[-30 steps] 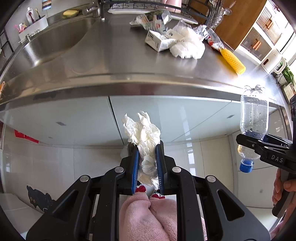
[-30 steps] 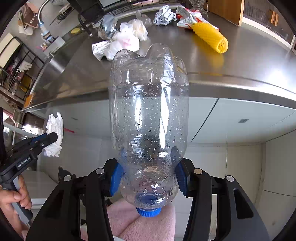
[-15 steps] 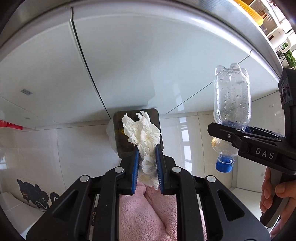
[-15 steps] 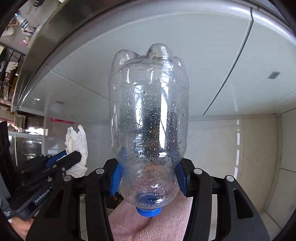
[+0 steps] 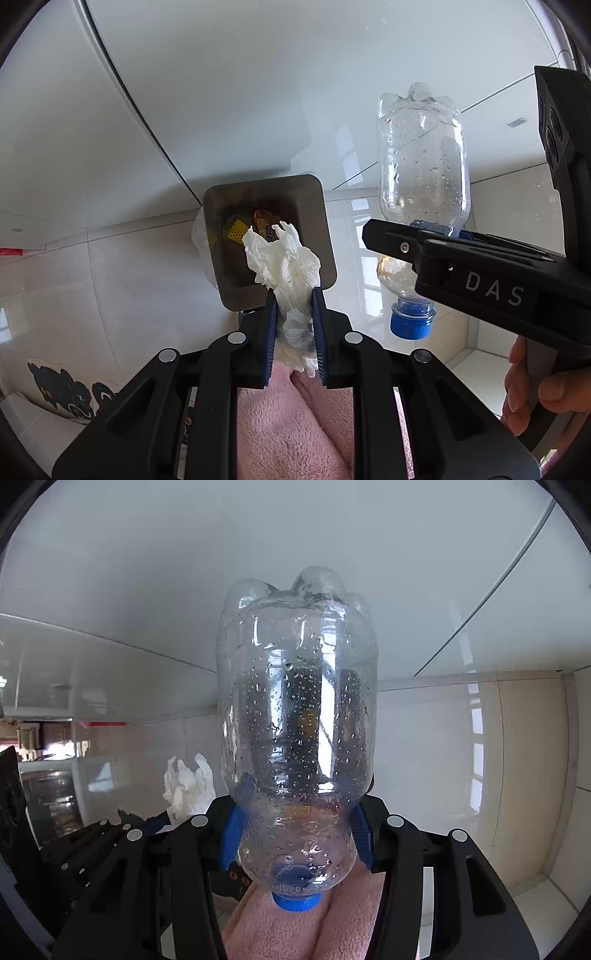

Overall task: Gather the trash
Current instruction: 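Lower tissue and bottle over the bin and open both tools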

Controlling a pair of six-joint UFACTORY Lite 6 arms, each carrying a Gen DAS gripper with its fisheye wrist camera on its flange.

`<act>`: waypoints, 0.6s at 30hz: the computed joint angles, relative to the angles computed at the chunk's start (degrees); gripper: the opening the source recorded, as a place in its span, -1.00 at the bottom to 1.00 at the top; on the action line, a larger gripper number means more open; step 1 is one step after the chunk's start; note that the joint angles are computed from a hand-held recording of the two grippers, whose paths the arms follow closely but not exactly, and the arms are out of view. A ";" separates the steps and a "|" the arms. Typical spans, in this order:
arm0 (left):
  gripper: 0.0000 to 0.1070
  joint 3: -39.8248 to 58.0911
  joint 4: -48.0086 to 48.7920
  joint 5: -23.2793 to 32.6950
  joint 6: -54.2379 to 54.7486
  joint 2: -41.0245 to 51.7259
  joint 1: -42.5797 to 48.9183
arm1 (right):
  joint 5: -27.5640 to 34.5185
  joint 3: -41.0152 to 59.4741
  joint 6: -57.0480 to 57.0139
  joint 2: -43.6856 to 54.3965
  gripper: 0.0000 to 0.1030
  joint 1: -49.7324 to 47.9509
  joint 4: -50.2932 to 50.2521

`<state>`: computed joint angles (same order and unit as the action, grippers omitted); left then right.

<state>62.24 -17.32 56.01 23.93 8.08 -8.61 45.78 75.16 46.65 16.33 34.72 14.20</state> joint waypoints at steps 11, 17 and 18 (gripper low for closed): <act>-0.09 4.09 0.61 0.23 -1.79 4.68 0.31 | -1.41 -3.87 1.50 -2.89 0.26 -1.15 1.07; 0.27 6.32 2.33 2.28 -3.64 3.05 0.88 | 1.36 -0.92 3.41 -2.68 0.34 -0.95 -1.41; 0.29 6.83 2.52 2.76 -3.93 2.92 1.08 | 2.10 -0.15 3.84 -2.70 0.34 -0.90 -1.77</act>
